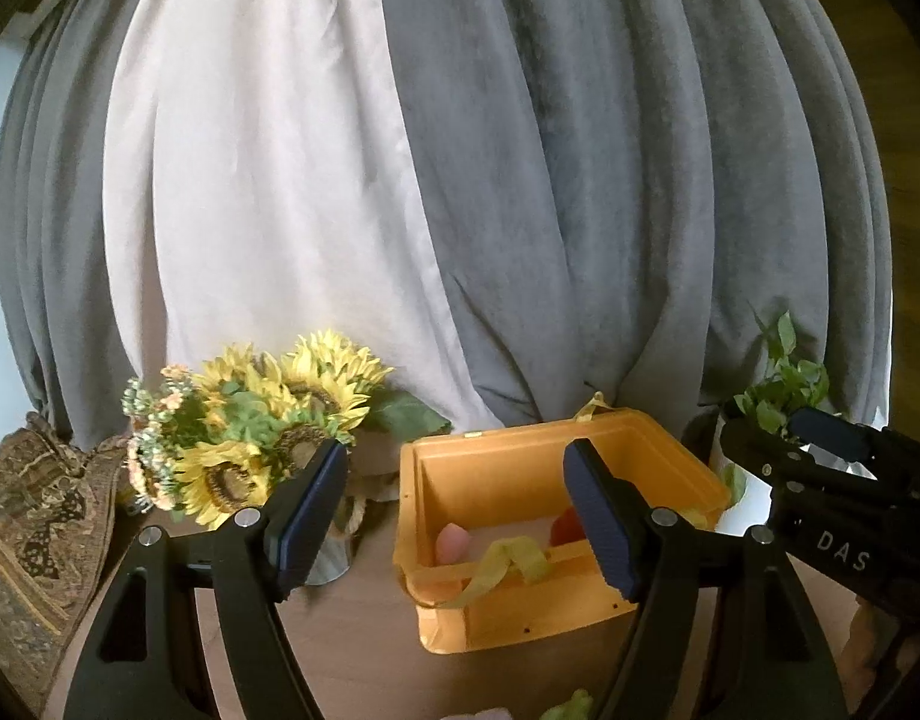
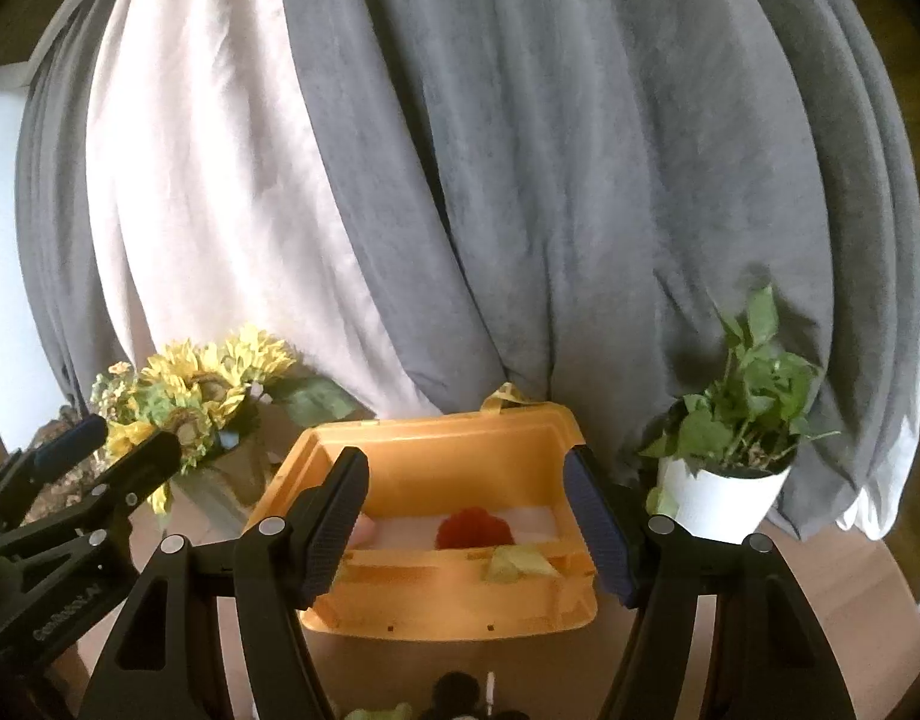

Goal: Organize soft objects
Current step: 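Move both grippers back toward the towel roll and tissue pack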

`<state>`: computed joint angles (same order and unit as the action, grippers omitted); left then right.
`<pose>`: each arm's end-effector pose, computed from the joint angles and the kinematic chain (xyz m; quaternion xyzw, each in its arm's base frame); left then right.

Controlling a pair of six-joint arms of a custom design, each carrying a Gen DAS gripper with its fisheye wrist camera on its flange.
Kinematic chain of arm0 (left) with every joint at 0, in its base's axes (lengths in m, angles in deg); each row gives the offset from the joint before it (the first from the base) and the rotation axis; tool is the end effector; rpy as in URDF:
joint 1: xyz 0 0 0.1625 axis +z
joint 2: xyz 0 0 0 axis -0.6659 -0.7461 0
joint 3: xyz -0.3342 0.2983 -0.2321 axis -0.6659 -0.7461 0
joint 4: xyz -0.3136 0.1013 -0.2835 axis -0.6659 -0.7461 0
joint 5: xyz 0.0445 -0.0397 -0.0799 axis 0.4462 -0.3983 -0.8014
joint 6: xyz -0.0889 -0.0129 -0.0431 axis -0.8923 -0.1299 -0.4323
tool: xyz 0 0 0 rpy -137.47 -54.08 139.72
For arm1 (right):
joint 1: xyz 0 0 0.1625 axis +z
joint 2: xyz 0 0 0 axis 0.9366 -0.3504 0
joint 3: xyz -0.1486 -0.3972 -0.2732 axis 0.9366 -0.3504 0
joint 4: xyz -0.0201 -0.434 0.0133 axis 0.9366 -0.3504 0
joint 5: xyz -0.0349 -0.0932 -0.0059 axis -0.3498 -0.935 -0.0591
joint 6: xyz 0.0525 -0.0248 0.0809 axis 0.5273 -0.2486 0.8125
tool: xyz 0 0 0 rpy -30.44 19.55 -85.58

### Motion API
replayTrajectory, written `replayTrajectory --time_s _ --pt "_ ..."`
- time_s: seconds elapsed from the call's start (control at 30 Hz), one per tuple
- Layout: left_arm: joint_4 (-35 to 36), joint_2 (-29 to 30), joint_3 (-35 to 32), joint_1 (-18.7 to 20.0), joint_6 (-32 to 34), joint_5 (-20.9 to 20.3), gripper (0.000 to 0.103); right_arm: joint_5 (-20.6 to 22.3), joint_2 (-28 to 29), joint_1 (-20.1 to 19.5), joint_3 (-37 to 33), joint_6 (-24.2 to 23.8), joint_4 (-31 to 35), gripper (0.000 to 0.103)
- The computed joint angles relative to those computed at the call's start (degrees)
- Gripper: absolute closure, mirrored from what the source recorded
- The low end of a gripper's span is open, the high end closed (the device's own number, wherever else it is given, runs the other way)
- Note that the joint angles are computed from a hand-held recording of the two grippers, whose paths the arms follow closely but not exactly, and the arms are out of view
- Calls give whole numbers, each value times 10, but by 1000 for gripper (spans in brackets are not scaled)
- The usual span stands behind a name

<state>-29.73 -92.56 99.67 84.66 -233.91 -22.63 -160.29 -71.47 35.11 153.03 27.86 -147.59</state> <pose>-0.2063 -0.4983 0.1953 0.1791 0.7189 -0.5576 0.3744 0.2535 -0.5525 0.1152 0.2755 -0.8032 0.4896 0.1980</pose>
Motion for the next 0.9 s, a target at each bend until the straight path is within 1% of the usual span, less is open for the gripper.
replayTrajectory --time_s 0.17,0.3,0.47,0.67,0.9 --pt "-2 -11 21 -20 -5 -23 29 -11 -5 6 22 10 -15 35" --pt "8 -19 35 -33 -22 -36 23 -22 -3 14 38 12 -38 35" --pt "21 -29 54 -51 -41 -52 23 -38 0 25 58 13 -64 35" --pt "75 -31 67 -71 -107 -70 23 -50 2 31 84 24 -89 35" --pt "164 -18 75 -90 -219 -89 23 -60 10 38 112 37 -118 35"
